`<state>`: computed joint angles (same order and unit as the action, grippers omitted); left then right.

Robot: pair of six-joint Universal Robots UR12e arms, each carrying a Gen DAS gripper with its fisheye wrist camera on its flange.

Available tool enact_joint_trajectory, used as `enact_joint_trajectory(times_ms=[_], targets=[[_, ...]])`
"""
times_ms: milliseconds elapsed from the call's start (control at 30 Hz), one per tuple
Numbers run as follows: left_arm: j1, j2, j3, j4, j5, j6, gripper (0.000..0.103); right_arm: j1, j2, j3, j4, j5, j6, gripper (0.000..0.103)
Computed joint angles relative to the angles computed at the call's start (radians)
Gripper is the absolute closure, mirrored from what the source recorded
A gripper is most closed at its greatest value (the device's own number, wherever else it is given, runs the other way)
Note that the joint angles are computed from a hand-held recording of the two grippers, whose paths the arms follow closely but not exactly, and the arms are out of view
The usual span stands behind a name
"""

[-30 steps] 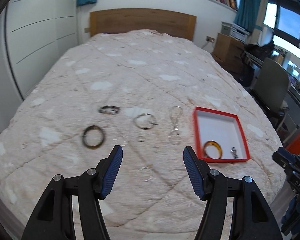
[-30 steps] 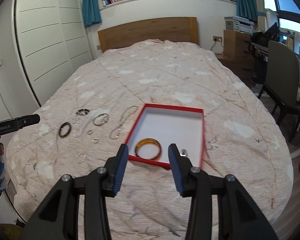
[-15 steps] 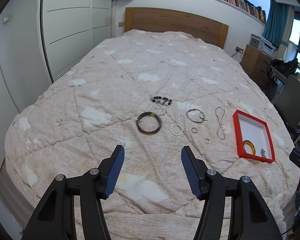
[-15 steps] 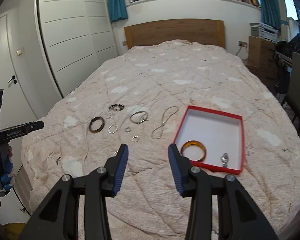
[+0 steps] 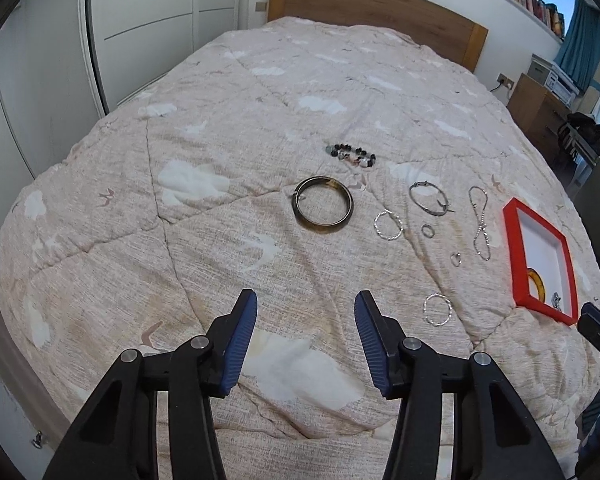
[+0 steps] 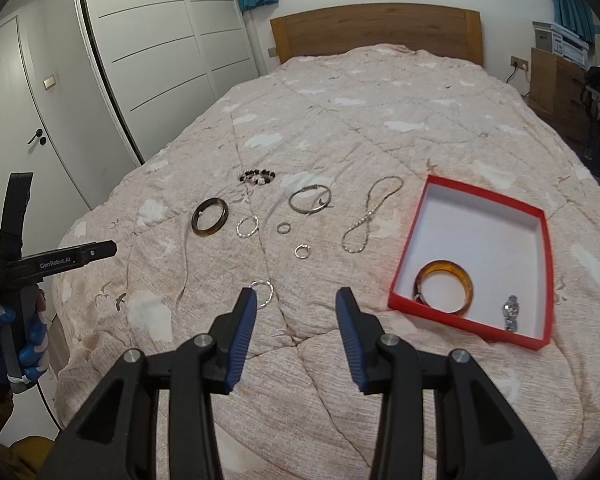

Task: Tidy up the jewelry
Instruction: 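Move both tools back toward the remaining jewelry, then grasp the dark brown bangle with the left tool while the right tool grasps a twisted silver hoop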

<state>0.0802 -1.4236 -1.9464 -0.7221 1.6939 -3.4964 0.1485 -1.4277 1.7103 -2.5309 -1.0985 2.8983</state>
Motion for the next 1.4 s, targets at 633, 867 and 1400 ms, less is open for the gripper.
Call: enact_joint_trajectory(times_ms=[633, 867, 1400], targets=[[0.078, -0.172, 0.100, -0.005, -0.073, -0.047, 0.063, 0.063, 0.159, -0.132, 0.227, 0.068, -0.088, 0.078], [0.085, -0.255, 0.162, -0.016, -0.068, -0.029, 0.063, 0.080, 0.202, -0.162, 0.257, 0.042, -0.068, 0.079], [0.106, -0.341, 0.197, -0.039, -0.086, -0.006, 0.070, 0.108, 0.267, -0.214, 0.307, -0.017, -0.072, 0.078]])
